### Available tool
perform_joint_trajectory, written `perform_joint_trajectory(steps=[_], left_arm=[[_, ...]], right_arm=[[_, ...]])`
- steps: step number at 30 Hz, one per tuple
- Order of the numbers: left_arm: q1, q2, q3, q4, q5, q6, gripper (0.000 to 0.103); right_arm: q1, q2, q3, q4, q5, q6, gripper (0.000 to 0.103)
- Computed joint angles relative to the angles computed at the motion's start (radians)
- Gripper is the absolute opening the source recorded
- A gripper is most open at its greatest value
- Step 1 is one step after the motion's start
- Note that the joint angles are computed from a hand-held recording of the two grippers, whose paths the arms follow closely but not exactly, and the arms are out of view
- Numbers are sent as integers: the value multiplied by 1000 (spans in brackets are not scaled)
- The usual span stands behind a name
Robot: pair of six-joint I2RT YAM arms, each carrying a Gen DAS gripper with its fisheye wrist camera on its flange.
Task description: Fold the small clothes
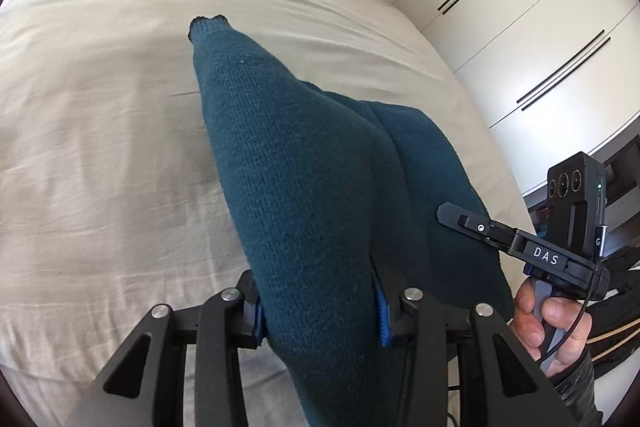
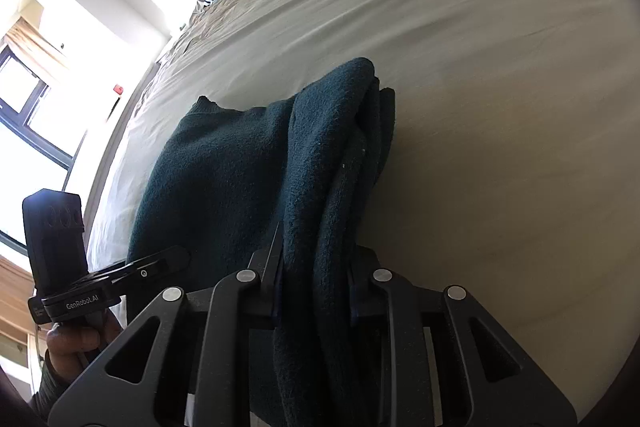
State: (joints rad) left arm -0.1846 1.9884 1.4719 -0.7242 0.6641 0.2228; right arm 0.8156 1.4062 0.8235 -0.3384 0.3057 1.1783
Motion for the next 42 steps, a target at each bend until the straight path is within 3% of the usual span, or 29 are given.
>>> perform_joint_trajectory(steps=[7,11,17,23,26,29,34,36,39,42], left_arm=[[99,-276,-221,11,-76,132,42],[204,-374,-287,-40,-76,237,42],[400,-433,-338,-135,-41,420,43],[519,-407,-367,-158,-47,533,43],[531,-354,-395,-112,-74,549,43],[550,-270,-406,-73,-81,567,46],[597,-201,-398,-87,-7,617,51],[605,-187,-394,-83,-4,626,54],[620,-171,-384,-93,11,621,59],[643,-183,-388,-110,20,623,61]], right_arm=[[231,119,199,-86,146,113,21],[336,272,398,-146,188,174,21],[440,454,609,-179,234,244,21],[483,656,843,-243,230,276,21],[486,690,820,-195,204,304,21],[484,677,685,-94,149,383,21],[506,606,345,332,138,482,25],[518,598,296,411,145,499,27],[522,577,287,390,148,506,32],[542,552,334,243,174,539,41]])
